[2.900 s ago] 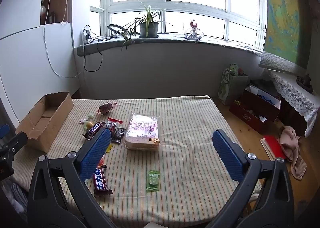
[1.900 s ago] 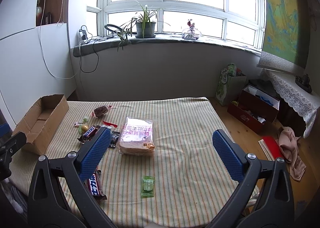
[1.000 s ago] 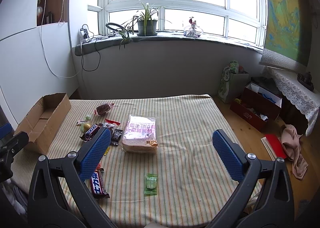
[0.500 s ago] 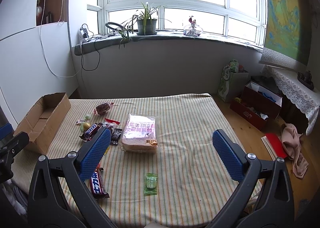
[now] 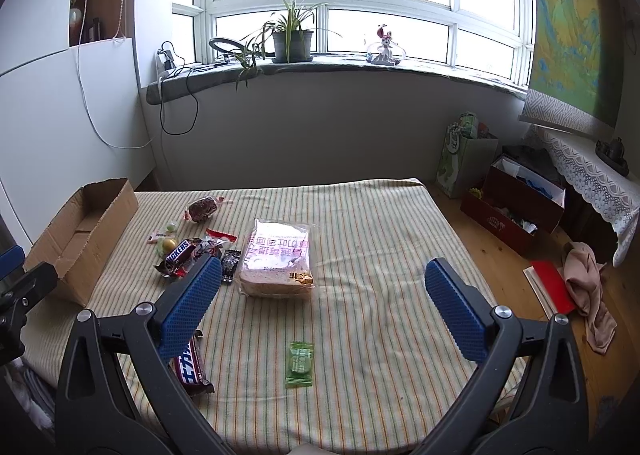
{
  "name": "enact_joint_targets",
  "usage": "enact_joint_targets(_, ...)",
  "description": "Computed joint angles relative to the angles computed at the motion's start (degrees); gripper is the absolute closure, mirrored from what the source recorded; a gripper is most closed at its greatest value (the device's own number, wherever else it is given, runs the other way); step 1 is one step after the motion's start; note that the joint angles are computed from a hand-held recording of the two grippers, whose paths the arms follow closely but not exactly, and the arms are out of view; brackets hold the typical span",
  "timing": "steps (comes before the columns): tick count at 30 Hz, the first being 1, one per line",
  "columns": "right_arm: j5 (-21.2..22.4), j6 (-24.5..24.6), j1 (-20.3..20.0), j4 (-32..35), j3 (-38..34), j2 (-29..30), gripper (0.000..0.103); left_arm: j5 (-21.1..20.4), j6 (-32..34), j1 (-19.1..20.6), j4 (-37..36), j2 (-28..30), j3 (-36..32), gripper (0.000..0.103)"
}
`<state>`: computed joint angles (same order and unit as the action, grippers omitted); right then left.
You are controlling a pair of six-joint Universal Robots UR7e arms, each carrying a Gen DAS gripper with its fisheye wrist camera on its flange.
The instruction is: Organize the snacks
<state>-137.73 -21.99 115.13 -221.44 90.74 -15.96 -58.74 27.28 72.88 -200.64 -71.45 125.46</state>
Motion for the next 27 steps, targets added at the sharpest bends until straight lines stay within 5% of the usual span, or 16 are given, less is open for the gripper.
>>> enact_joint_targets(15,4.3,5.8,-5.0,0.6,7.5,-5.4,0.0,-1.0,-3.2,2.5,3.7,0.7,-1.4,0.006)
enact_joint_targets(27,9.3,7.0,-7.2,8.9,8.5,-3.2,0.026,-5.5,-7.6,4.1,13.6,2.2,-1.8,0.023)
